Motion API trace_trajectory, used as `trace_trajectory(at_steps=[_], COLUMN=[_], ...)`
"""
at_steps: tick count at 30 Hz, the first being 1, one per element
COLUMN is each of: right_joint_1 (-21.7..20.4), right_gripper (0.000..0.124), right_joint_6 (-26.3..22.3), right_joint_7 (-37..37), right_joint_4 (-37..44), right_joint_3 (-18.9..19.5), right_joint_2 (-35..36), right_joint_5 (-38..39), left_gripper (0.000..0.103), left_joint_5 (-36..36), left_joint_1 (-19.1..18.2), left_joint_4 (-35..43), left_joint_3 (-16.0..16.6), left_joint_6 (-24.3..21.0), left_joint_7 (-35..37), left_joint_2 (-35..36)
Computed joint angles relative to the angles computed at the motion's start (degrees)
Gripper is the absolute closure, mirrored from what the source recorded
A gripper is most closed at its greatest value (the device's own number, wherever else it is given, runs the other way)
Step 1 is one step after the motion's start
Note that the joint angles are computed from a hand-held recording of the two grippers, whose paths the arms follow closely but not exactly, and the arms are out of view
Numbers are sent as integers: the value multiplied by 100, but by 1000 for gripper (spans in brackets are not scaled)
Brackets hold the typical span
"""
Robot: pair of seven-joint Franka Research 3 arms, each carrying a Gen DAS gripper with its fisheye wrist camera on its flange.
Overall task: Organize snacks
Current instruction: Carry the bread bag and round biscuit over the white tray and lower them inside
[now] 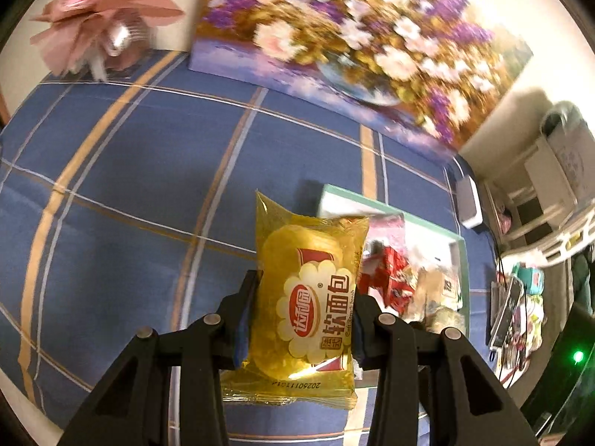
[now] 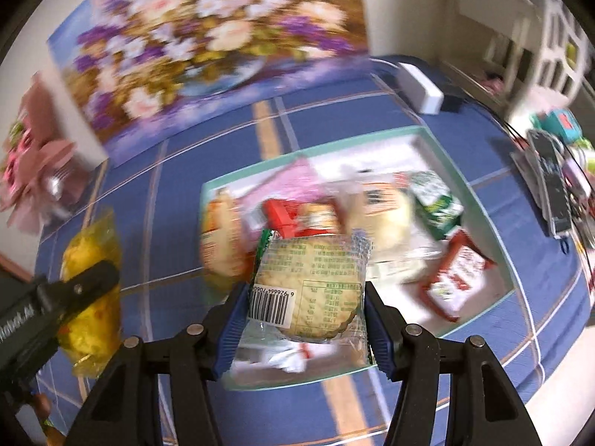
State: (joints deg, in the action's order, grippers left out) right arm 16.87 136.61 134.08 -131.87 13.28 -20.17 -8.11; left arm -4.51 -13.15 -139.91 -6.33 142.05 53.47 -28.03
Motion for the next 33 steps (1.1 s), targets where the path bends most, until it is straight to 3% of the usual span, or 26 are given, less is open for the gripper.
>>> trace_trajectory(at_steps=[12,33], right_joint_1=[-382,-372], right_gripper=[62,62], right_joint_6=[-110,-330], right_joint_7=[-11,-225], right_joint_4=[-364,-401], right_joint_3=[-268,-335], right_joint_2=[-389,-225], right_joint_5=[301,676], left_gripper=[60,60], left_joint_5=[-438,-984], left_joint_1=[-460,-577], left_joint_4=[328,323], left_joint_3=[-146,-190], left_joint_6=[86,405], left_joint_7=[578,1142], left_joint_2=[652,982])
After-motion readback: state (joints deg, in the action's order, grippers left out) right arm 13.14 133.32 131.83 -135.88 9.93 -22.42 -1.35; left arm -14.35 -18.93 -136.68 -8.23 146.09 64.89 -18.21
